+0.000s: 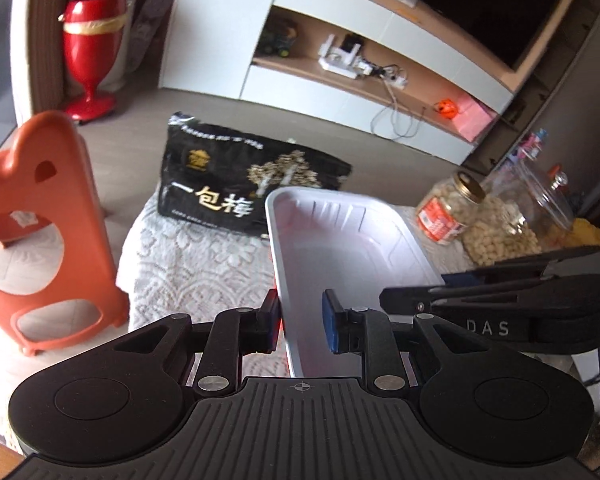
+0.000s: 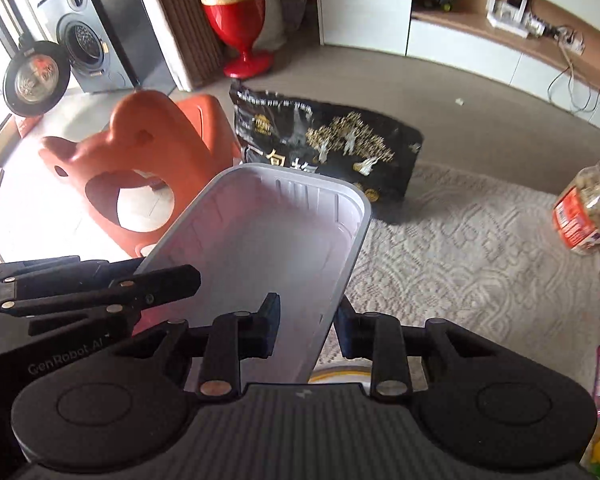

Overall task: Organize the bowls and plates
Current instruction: 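Grip the white tray's rim with the left tool while the right tool grips its opposite rim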

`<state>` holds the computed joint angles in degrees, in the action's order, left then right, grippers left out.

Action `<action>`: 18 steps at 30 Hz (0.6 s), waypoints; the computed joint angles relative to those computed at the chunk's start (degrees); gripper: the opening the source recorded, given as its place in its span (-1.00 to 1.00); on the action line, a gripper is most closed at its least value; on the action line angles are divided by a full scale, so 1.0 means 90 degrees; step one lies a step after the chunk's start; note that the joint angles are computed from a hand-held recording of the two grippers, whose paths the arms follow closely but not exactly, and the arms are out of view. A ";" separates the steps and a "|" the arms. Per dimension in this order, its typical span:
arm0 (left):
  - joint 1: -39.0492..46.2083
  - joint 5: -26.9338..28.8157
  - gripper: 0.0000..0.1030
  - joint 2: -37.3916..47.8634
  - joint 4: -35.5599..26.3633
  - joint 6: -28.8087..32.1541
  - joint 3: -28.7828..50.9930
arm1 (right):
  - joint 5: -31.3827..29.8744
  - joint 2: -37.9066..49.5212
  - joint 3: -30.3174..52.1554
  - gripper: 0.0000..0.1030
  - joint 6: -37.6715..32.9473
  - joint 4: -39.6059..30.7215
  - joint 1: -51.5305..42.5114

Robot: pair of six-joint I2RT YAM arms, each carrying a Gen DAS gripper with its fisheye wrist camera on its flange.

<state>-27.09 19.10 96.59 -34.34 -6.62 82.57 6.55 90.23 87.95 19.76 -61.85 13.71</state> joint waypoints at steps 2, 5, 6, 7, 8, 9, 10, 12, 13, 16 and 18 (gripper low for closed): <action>-0.0348 -0.0121 -0.52 -0.0329 0.0150 0.0028 -0.0327 | 0.0271 -0.0771 -0.0437 -0.41 -0.0120 -0.0060 0.0031; -0.0827 -0.0297 -0.52 -0.0515 0.0282 -0.0030 -0.0717 | 0.0253 -0.1703 -0.1155 -0.41 -0.0210 -0.0128 -0.0192; -0.0953 -0.0359 -0.52 -0.0522 0.0352 -0.0136 -0.0883 | 0.0148 -0.1931 -0.1451 -0.41 -0.0210 -0.0079 -0.0339; -0.1067 -0.0456 -0.53 -0.0513 0.0432 -0.0242 -0.1021 | 0.0029 -0.2158 -0.1765 -0.41 -0.0187 0.0013 -0.0475; -0.1169 -0.0533 -0.53 -0.0507 0.0578 -0.0277 -0.1241 | -0.0121 -0.2452 -0.2233 -0.41 -0.0200 0.0230 -0.0630; -0.1230 -0.0554 -0.53 -0.0440 0.0714 -0.0283 -0.1411 | -0.0166 -0.2663 -0.2614 -0.41 -0.0196 0.0411 -0.0706; -0.1278 -0.0564 -0.58 -0.0354 0.0759 -0.0371 -0.1528 | -0.0159 -0.2825 -0.2972 -0.41 -0.0161 0.0593 -0.0740; -0.1349 -0.0591 -0.61 -0.0164 0.0768 -0.0485 -0.1677 | -0.0287 -0.3028 -0.3580 -0.42 -0.0067 0.0889 -0.0846; -0.1391 -0.0663 -0.62 -0.0152 0.0818 -0.0481 -0.1774 | -0.0474 -0.3140 -0.3829 -0.42 0.0014 0.0936 -0.0925; -0.1446 -0.0766 -0.62 -0.0218 0.0824 -0.0440 -0.1857 | -0.0781 -0.3356 -0.4190 -0.42 -0.0002 0.0983 -0.1051; -0.1503 -0.0894 -0.62 -0.0309 0.0815 -0.0390 -0.1899 | -0.0757 -0.3368 -0.4233 -0.42 0.0028 0.0979 -0.0995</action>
